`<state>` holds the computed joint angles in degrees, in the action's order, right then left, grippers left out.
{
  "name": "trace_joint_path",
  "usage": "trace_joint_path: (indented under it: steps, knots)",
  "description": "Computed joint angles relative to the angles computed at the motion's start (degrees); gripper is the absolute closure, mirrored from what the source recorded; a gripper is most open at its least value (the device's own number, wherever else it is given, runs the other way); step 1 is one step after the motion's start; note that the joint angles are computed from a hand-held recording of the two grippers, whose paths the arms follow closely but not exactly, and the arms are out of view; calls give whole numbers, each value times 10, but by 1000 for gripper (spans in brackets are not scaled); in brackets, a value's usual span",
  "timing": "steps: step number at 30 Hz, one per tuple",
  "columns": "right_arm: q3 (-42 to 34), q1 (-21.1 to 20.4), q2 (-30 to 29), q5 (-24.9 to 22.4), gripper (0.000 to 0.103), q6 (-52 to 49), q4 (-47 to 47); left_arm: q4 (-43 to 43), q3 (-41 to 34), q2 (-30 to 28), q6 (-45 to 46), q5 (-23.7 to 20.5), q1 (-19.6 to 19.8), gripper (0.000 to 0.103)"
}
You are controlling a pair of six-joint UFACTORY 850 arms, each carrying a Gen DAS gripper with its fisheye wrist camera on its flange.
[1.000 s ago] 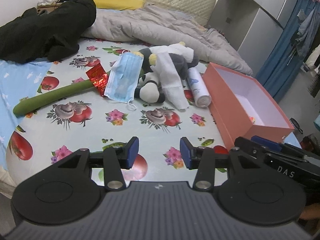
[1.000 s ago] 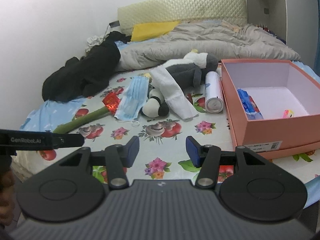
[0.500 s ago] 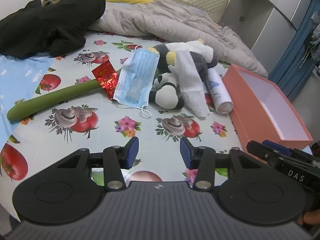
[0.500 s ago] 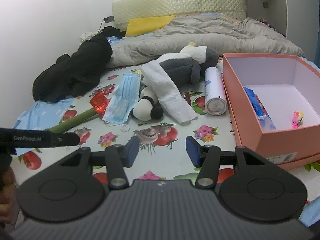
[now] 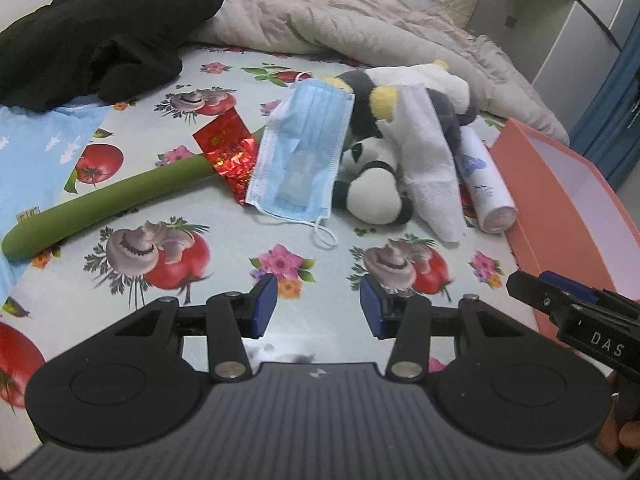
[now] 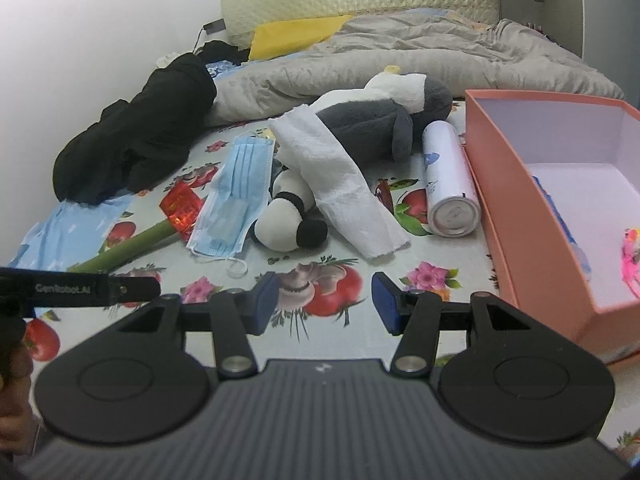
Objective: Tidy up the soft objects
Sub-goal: 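Move the right tool to the white paper towel while the left tool approaches the clear plastic cup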
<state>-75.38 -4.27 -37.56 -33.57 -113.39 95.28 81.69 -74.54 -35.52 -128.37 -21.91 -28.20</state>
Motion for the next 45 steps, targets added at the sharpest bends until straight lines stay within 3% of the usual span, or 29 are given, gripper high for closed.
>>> trace_joint_path:
  steps: [3,6,32,36,45]
  knots:
    - [-14,6,-12,11,49,6,-3,2,-6,-7,-1,7,11,51]
    - [-31,11,-27,20,49,15,-9,15,-11,-16,-12,12,21,43]
    - [-160,46,-136,56,49,75,-71,90,-64,-85,-59,40,83,42]
    - [-177,51,-147,52,49,64,-63,140,-78,-99,-109,48,88,42]
    - [-208,55,-166,90,49,-37,36,149,-111,-122,-105,37,89,43]
